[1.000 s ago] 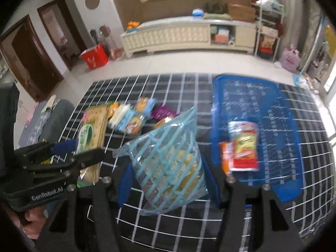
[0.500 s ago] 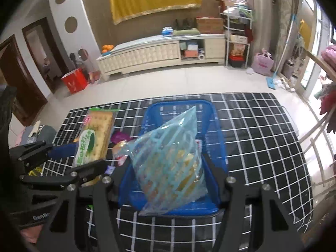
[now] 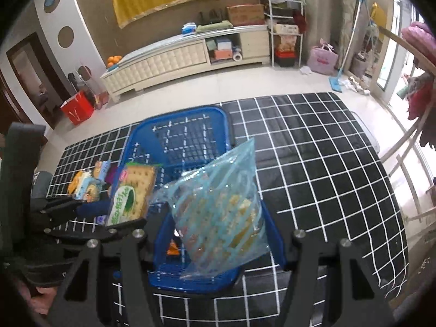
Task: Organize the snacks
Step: 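Carry both packs over the blue basket and release them inside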
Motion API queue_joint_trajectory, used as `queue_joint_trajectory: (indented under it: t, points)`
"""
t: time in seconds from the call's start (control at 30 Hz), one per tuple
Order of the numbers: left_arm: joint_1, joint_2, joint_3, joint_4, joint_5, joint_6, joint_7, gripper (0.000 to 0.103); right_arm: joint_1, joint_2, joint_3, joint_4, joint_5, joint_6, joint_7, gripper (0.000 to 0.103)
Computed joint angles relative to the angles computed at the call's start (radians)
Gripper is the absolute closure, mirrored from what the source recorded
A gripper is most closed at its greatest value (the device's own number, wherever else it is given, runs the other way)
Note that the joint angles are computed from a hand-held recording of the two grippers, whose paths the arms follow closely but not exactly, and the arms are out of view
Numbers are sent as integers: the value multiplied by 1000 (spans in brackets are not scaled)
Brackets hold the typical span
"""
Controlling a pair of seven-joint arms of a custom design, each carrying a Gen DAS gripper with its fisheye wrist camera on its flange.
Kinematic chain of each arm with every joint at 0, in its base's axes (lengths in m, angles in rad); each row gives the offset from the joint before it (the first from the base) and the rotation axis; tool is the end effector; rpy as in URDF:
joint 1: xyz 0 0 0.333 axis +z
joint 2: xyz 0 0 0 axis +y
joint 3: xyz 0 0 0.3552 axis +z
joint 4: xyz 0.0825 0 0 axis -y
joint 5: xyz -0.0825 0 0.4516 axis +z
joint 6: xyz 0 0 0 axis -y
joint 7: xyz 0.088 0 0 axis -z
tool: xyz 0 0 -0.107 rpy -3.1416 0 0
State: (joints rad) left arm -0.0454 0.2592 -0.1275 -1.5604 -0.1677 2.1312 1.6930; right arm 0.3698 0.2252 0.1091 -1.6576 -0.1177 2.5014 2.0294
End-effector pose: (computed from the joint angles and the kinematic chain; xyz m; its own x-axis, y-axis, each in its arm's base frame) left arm 0.7345 -0.1253 0.5513 -0.2395 -0.9583 0.1561 -0.9302 0.1805 -0.3196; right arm 0.6673 0.3387 0.5654 0.1345 -0.9749 -0.1772 -0.8305 -0.0133 -0.5569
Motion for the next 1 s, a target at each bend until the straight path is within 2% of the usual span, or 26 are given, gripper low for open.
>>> queue_joint_trajectory:
  t: [0.1, 0.37, 0.53, 0.77, 0.9, 1.0]
  points:
    - [-4, 12, -1, 6, 5, -7, -1, 49, -7, -1, 4, -5, 20, -3, -14, 38]
    - [-9, -40, 3, -49, 33, 69, 21, 48, -7, 4, 9, 8, 40, -9, -34, 38]
    - [13, -61, 9, -68, -1, 61, 34, 48, -1, 27, 17, 43, 55, -20, -63, 38]
    - [34, -103, 18, -117, -6, 95, 46, 48, 17, 78, 22, 115, 54, -80, -93, 37]
    - [44, -115, 26, -136, 5, 110, 37, 48, 31, 116, 19, 162, 43, -149, -96, 37]
    - [54, -117, 29, -143, -6, 110, 38, 48, 34, 130, 23, 170, 56, -160, -102, 37]
